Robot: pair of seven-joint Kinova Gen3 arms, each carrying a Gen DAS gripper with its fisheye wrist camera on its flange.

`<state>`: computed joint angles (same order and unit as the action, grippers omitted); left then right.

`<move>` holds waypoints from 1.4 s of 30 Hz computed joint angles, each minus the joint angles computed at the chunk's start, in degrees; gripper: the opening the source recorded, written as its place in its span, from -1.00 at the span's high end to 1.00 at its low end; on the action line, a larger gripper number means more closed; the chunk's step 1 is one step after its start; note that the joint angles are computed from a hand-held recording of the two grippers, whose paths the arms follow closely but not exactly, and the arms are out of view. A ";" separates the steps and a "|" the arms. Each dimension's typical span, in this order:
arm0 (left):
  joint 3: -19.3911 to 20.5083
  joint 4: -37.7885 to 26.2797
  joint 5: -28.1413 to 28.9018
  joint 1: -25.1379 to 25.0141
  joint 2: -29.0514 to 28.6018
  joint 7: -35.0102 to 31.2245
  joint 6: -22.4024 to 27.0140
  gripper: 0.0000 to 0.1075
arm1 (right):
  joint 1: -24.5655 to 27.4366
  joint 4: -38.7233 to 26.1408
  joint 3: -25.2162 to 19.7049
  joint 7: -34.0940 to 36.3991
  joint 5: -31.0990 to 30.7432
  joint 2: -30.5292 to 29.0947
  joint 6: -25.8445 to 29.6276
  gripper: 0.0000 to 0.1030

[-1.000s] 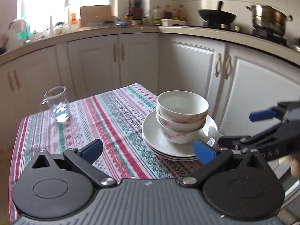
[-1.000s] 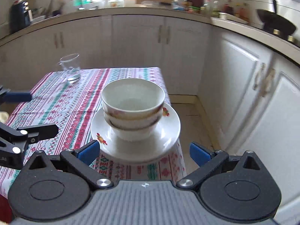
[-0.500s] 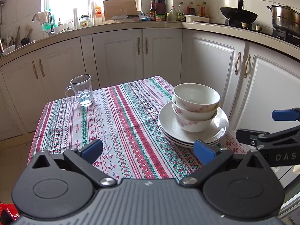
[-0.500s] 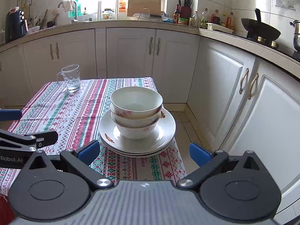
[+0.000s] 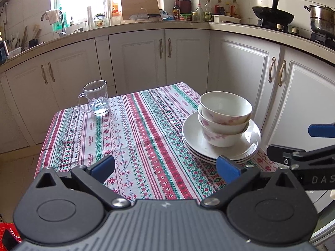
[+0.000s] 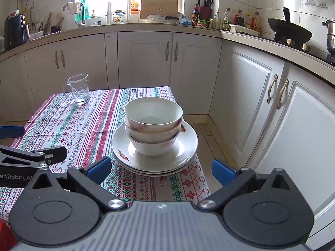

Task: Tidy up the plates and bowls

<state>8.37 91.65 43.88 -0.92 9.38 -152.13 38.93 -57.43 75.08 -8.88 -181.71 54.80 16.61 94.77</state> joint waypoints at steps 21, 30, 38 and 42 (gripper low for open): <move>-0.34 0.23 0.60 -0.09 -0.38 0.31 0.50 -0.90 | -0.38 0.19 -0.34 -0.95 0.75 -0.14 0.32 -1.00; -0.52 0.49 1.14 -0.20 -0.71 -0.15 0.39 -0.90 | -0.91 -0.13 -0.22 -0.91 1.15 0.09 0.85 -1.00; -0.75 0.96 1.58 -0.20 -1.24 -0.45 0.12 -0.90 | -1.41 -0.12 -0.25 -0.88 1.59 -0.01 0.94 -1.00; -0.91 1.23 1.63 0.03 -1.80 -0.47 -0.14 -0.90 | -1.44 0.50 -0.45 -1.36 1.78 -0.39 0.64 -1.00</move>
